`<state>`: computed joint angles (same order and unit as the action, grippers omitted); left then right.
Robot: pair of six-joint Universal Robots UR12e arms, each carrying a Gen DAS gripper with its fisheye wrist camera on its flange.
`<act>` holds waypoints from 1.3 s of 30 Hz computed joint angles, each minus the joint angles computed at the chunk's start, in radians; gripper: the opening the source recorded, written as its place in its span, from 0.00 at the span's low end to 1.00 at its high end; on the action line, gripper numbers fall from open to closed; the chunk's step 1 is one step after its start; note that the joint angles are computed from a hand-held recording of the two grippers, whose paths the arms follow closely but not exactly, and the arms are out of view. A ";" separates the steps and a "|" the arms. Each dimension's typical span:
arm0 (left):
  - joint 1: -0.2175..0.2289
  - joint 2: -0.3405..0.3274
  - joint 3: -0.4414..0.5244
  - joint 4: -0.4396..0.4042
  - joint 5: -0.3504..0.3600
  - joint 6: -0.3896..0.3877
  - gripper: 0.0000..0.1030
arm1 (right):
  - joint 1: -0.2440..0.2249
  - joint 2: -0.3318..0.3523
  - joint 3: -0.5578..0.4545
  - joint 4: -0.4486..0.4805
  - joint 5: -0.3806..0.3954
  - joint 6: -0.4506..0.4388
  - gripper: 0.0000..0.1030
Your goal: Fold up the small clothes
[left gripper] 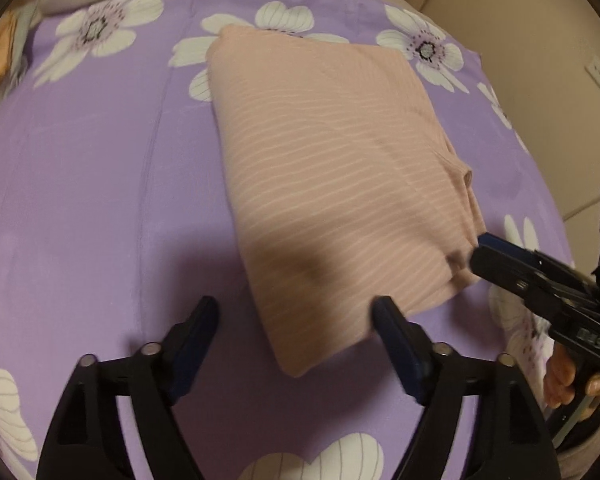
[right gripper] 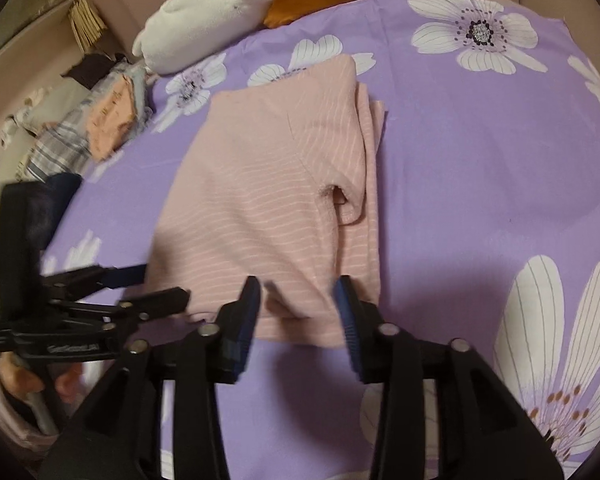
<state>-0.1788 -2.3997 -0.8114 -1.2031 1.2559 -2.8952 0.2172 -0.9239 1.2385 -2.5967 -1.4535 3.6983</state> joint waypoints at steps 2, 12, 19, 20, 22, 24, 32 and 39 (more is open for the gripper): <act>0.008 -0.010 0.022 -0.029 -0.033 -0.015 0.82 | -0.009 -0.010 0.019 -0.048 0.042 0.021 0.56; 0.033 -0.104 0.192 -0.099 -0.136 -0.108 0.83 | -0.036 0.004 0.002 -0.099 0.071 0.101 0.67; 0.037 -0.190 0.334 -0.160 -0.207 -0.153 0.83 | -0.072 0.059 -0.051 -0.108 0.152 0.176 0.67; 0.036 -0.200 0.350 -0.168 -0.211 -0.154 0.83 | -0.076 0.064 -0.056 -0.110 0.164 0.181 0.67; 0.033 -0.214 0.371 -0.171 -0.218 -0.159 0.83 | -0.083 0.079 -0.069 -0.108 0.185 0.202 0.67; 0.033 -0.221 0.384 -0.174 -0.217 -0.152 0.83 | -0.088 0.093 -0.081 -0.108 0.217 0.215 0.67; 0.024 -0.246 0.426 -0.176 -0.207 -0.130 0.83 | -0.086 0.131 -0.131 -0.105 0.261 0.192 0.64; 0.019 -0.260 0.450 -0.186 -0.208 -0.114 0.83 | -0.085 0.149 -0.162 -0.090 0.259 0.175 0.60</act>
<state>-0.1593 -2.6599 -0.3612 -1.3886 1.0482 -3.0090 0.1325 -0.7747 1.0763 -2.6869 -1.1943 3.8736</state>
